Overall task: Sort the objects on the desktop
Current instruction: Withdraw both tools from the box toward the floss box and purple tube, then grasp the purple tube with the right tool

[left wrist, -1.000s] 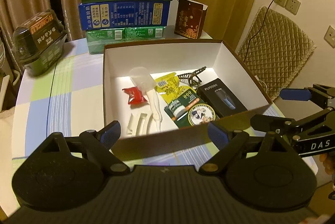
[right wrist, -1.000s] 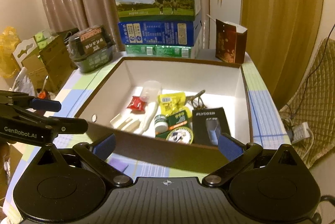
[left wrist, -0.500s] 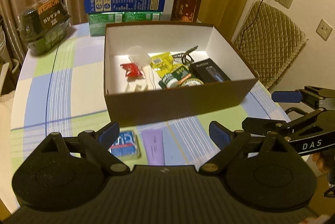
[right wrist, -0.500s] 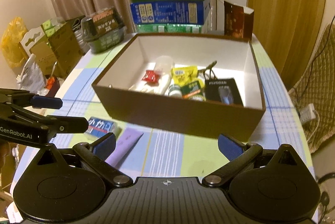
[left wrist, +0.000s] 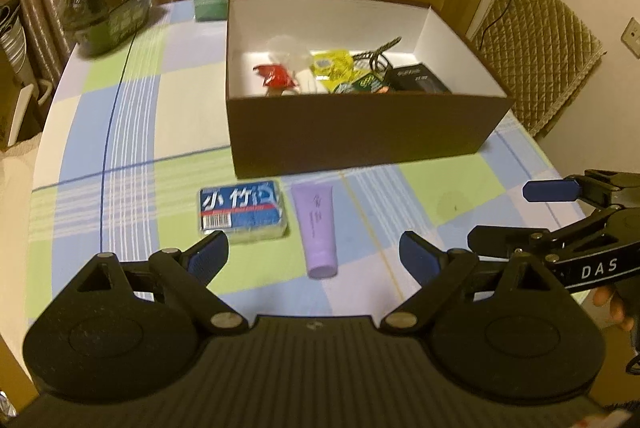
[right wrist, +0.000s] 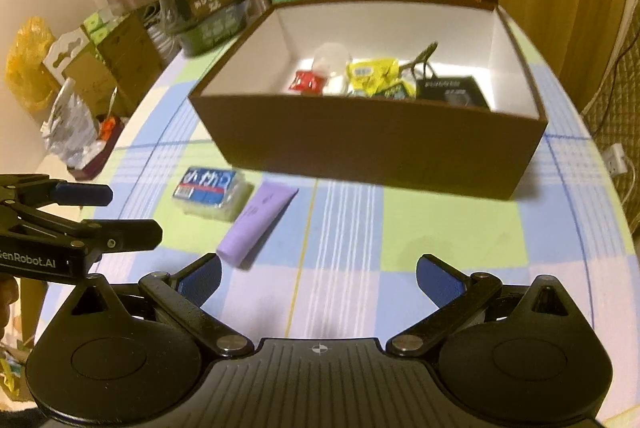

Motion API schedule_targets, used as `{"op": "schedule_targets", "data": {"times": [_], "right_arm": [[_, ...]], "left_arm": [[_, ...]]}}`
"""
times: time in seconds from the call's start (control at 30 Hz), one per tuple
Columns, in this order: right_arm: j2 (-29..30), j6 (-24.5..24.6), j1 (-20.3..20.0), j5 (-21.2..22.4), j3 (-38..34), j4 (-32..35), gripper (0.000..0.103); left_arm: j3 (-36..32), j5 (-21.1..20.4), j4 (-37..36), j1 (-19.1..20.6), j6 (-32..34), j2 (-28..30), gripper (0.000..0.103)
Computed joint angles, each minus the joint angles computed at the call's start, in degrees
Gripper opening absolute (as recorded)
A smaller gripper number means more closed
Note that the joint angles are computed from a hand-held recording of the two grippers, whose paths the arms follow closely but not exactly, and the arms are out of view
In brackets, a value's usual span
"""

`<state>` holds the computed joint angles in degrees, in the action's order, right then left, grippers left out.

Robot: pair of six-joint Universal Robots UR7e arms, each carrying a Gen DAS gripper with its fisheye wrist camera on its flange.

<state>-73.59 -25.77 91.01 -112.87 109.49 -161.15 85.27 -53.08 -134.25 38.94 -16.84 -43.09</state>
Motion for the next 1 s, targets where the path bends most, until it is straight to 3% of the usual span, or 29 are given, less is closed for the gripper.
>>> {"op": "schedule_targets", "data": {"times": [0.63, 1.0], "right_arm": [[3.9, 2.3, -0.5, -1.8, -0.2, 3.2, 0.101], [8.8, 0.7, -0.2, -0.8, -0.5, -2.5, 0.101]], "left_arm": [[3.3, 1.9, 5.1, 1.2, -5.9, -1.9, 0.090], [3.6, 4.0, 3.3, 3.1, -3.3, -0.9, 0.090]]}}
